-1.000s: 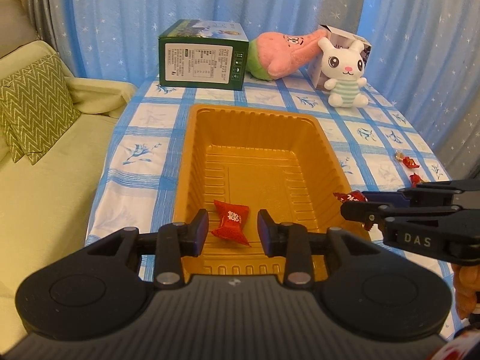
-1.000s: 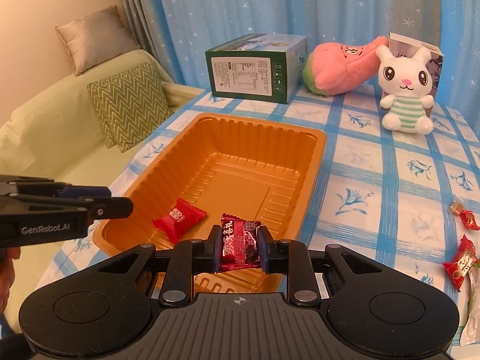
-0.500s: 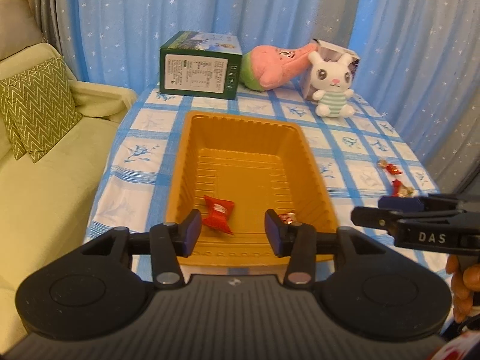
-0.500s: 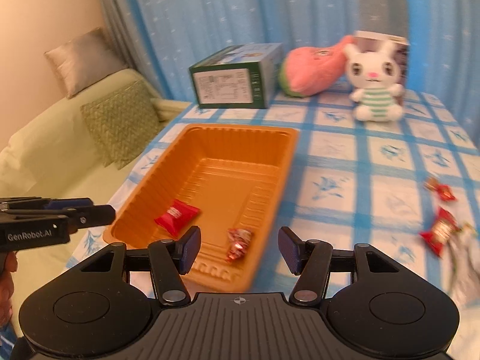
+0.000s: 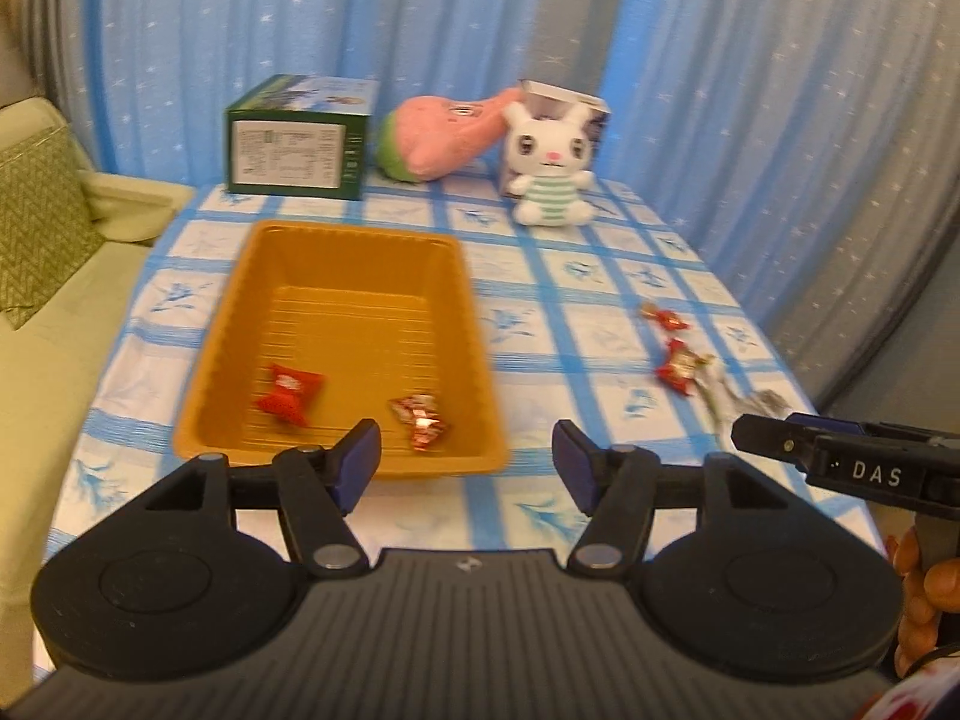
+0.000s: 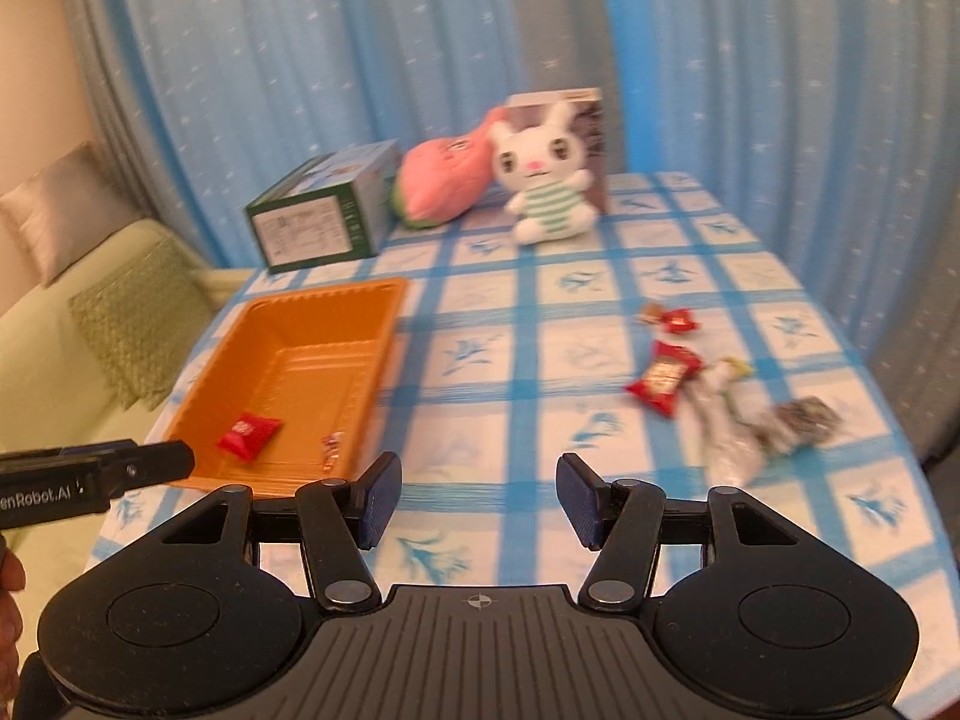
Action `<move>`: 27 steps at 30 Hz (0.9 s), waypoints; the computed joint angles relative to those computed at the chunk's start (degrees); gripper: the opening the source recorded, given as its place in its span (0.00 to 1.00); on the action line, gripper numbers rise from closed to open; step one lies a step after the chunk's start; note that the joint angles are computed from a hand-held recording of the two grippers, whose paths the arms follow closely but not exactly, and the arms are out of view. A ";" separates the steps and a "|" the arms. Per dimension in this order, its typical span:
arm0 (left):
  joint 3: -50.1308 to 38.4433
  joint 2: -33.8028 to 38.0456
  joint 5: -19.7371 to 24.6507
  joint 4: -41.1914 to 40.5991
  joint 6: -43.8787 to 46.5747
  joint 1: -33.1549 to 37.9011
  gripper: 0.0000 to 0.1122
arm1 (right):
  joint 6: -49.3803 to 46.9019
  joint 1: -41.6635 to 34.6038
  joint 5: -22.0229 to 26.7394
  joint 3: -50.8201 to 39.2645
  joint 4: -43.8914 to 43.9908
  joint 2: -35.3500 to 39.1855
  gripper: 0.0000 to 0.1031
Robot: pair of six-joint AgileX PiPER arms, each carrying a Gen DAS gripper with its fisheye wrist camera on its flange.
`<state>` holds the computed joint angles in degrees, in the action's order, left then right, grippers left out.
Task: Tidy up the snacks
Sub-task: 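Move both grippers back toward the remaining snacks on the tablecloth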
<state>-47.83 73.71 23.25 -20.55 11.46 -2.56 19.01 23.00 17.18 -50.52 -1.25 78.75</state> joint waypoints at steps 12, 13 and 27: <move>-2.49 2.75 -1.91 17.37 -24.01 -16.12 0.59 | -6.85 -12.86 3.52 7.03 5.36 -10.68 0.56; -2.82 3.12 -1.90 18.27 -25.30 -16.98 0.59 | -7.71 -13.89 3.84 7.15 5.93 -11.16 0.56; -7.21 8.10 -2.01 24.79 -33.43 -23.81 0.60 | -20.70 -25.72 6.14 7.86 16.40 -12.61 0.56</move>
<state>-55.04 81.81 21.23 4.25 -21.97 -26.37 -1.69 -2.72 23.32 -42.66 15.15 66.14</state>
